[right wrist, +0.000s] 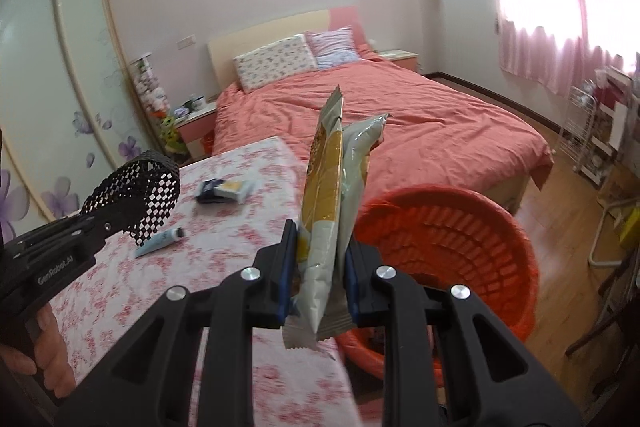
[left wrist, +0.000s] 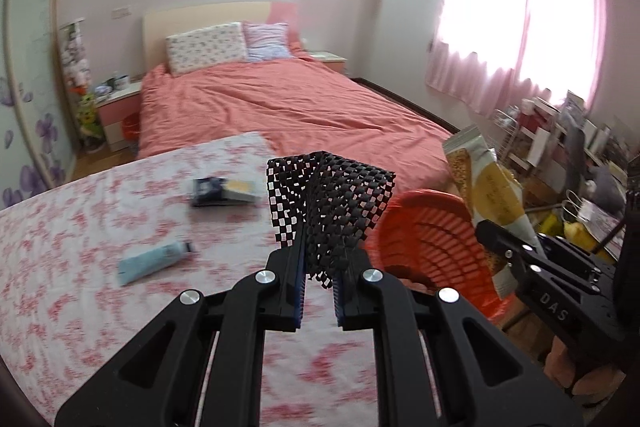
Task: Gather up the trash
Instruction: 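Carry the mesh pad and snack bag over the basket with both tools, then open both tools to drop the mesh pad and snack bag into the basket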
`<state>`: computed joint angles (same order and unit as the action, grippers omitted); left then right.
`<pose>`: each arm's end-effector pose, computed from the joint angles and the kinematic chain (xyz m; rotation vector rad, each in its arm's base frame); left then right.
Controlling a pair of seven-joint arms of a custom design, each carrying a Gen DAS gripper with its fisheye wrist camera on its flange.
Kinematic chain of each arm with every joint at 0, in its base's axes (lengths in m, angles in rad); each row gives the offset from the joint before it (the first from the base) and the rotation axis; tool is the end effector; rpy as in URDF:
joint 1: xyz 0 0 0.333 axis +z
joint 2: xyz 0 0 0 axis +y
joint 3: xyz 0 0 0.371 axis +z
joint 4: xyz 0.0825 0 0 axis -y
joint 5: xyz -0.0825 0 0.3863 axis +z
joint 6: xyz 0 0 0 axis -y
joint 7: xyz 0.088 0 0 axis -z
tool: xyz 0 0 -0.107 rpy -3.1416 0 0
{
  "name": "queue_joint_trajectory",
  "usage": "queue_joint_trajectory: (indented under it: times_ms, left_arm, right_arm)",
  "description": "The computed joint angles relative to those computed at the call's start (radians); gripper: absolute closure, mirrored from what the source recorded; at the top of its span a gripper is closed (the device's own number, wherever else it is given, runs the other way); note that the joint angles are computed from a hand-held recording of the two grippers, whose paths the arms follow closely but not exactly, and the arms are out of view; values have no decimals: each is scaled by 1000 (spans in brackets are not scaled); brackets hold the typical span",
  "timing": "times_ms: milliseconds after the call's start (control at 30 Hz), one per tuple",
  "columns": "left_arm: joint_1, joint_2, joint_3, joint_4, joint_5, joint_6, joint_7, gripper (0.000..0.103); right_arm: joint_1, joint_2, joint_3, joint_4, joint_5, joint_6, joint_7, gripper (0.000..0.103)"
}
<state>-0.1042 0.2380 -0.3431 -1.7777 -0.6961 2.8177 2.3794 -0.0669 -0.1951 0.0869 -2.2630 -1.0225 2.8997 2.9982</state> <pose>0.6388 -0.2438 0.5667 -1.1555 2.2937 -1.2083 0.5117 0.0644 0.5678 -1.1860 1.9920 -0.8554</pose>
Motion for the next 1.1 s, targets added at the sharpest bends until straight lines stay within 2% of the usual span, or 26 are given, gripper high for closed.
queue_joint_trajectory:
  times_ms: [400, 733, 800, 867, 933, 1000, 1100]
  left_arm:
    - [-71, 57, -46, 37, 49, -46, -3, 92]
    - [-147, 152, -38, 117, 209, -116, -114, 91]
    - [-160, 170, -30, 129, 251, -129, -146, 90]
    - [-172, 188, -20, 146, 294, -147, -183, 84]
    - [-176, 202, -13, 157, 326, -163, -215, 72]
    - [-175, 206, -12, 158, 349, -166, -234, 60]
    - [-170, 204, -13, 151, 370, -163, -252, 54]
  right_arm:
    - [-103, -41, -30, -106, -48, 41, 62, 81]
    - [-179, -1, -59, -131, -73, 100, 94, 79]
    - [-184, 19, -70, -128, -75, 114, 93, 73]
    - [-186, 33, -79, -125, -76, 121, 95, 72]
    - [-182, 49, -88, -121, -72, 129, 96, 68]
    - [-181, 58, -95, -119, -81, 132, 106, 60]
    - [-173, 69, -104, -118, -89, 131, 115, 54]
